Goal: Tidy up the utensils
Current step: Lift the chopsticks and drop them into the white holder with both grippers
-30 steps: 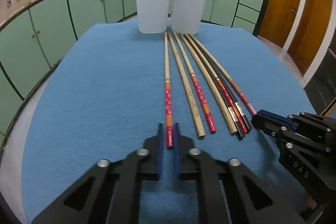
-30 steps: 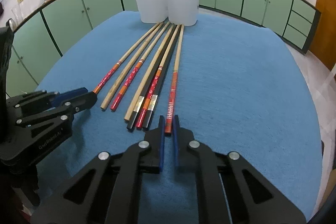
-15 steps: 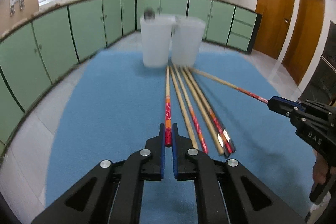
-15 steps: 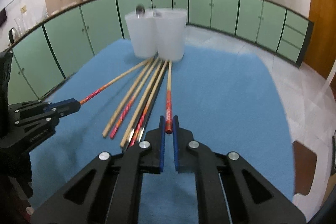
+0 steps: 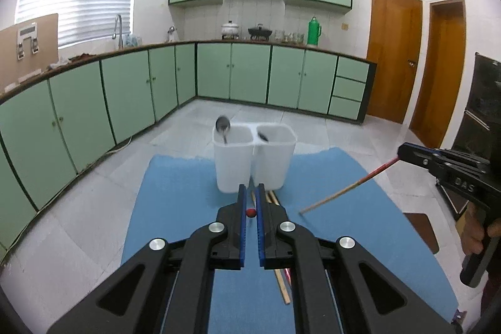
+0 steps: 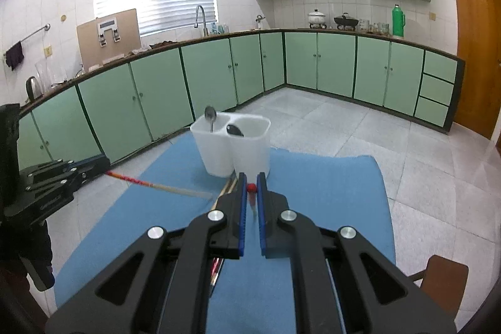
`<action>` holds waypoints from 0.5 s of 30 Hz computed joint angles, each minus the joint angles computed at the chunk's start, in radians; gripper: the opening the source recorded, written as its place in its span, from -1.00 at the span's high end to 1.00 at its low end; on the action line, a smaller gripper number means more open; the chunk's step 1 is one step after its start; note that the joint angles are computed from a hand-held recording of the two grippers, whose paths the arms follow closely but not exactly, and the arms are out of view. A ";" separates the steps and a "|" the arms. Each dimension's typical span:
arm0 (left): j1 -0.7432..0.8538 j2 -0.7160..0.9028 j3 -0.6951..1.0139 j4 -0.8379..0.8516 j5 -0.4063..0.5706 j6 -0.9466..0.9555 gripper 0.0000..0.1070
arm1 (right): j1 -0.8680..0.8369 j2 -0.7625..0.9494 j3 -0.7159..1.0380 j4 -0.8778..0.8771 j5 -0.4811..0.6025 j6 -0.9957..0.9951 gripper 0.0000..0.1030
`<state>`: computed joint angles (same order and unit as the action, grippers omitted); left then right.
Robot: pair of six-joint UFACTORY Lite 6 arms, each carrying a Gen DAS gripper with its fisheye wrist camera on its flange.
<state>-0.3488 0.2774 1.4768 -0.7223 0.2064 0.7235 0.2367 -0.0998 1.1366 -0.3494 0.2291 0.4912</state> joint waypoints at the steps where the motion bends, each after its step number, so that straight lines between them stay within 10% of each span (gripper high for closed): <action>1: 0.003 0.009 0.021 -0.022 0.008 0.025 0.89 | -0.001 0.012 0.023 0.020 0.014 -0.024 0.89; 15: 0.039 0.293 0.599 0.095 0.157 -0.121 0.90 | -0.081 0.294 0.571 0.474 0.179 -0.529 0.90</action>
<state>-0.3100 0.5702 2.0759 -0.6277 0.3633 0.6027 0.1556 0.1939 1.7077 0.1241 0.4078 -0.0383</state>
